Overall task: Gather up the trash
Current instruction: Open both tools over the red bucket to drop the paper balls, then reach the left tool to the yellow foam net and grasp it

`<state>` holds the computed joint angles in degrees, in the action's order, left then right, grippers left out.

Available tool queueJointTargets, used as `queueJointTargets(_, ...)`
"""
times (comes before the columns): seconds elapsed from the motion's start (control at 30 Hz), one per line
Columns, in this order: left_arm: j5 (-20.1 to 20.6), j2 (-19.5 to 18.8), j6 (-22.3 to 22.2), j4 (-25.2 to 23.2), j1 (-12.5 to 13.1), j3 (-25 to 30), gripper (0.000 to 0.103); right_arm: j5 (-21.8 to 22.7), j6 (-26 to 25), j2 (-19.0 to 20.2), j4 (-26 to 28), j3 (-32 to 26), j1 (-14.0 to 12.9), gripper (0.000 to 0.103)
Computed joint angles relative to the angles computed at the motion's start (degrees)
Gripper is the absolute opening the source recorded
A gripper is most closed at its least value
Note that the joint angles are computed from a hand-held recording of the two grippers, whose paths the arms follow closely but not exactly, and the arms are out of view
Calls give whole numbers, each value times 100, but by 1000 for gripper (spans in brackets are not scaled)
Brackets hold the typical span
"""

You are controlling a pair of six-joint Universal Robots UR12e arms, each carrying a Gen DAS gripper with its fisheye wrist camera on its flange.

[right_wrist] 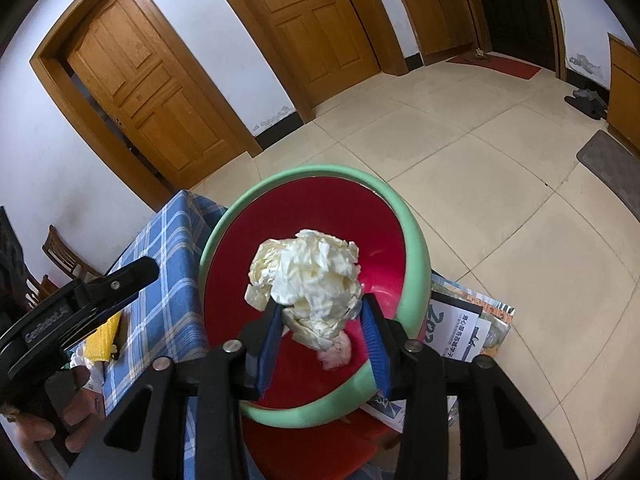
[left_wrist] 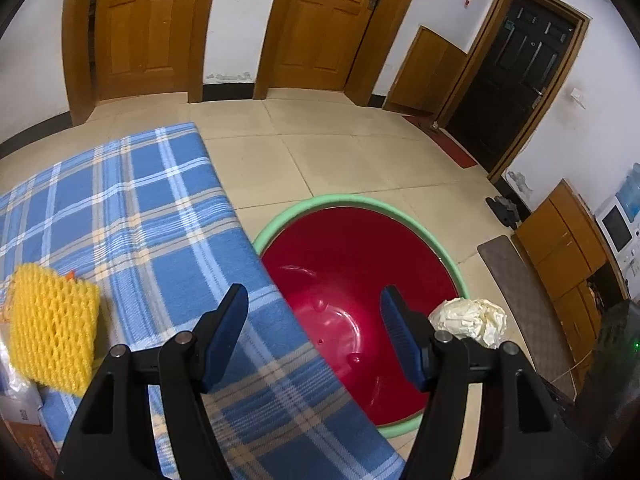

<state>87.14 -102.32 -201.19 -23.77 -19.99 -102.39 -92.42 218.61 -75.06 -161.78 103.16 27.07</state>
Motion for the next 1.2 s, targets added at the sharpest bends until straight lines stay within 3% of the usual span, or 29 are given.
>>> queueJointTargets(0.1, 75, 72, -71, 3, 4, -66, 68, 21, 7, 6, -19, -6, 4, 61)
queueJointTargets(0.2, 143, 151, -121, 3, 6, -132, 69, 6, 28, -10, -40, 1, 17, 69)
queueJointTargets(0.47, 304, 395, -214, 50, -15, -301, 70, -47, 1, -103, -159, 2, 109, 83)
queueJointTargets(0.7, 487, 688, -221, 185, -12, -468, 72, -5, -116, -194, -262, -20, 220, 89)
queueJointTargets(1.2, 1226, 1485, -565, -61, 61, -1115, 73, 82, -443, -297, -340, -111, 490, 95)
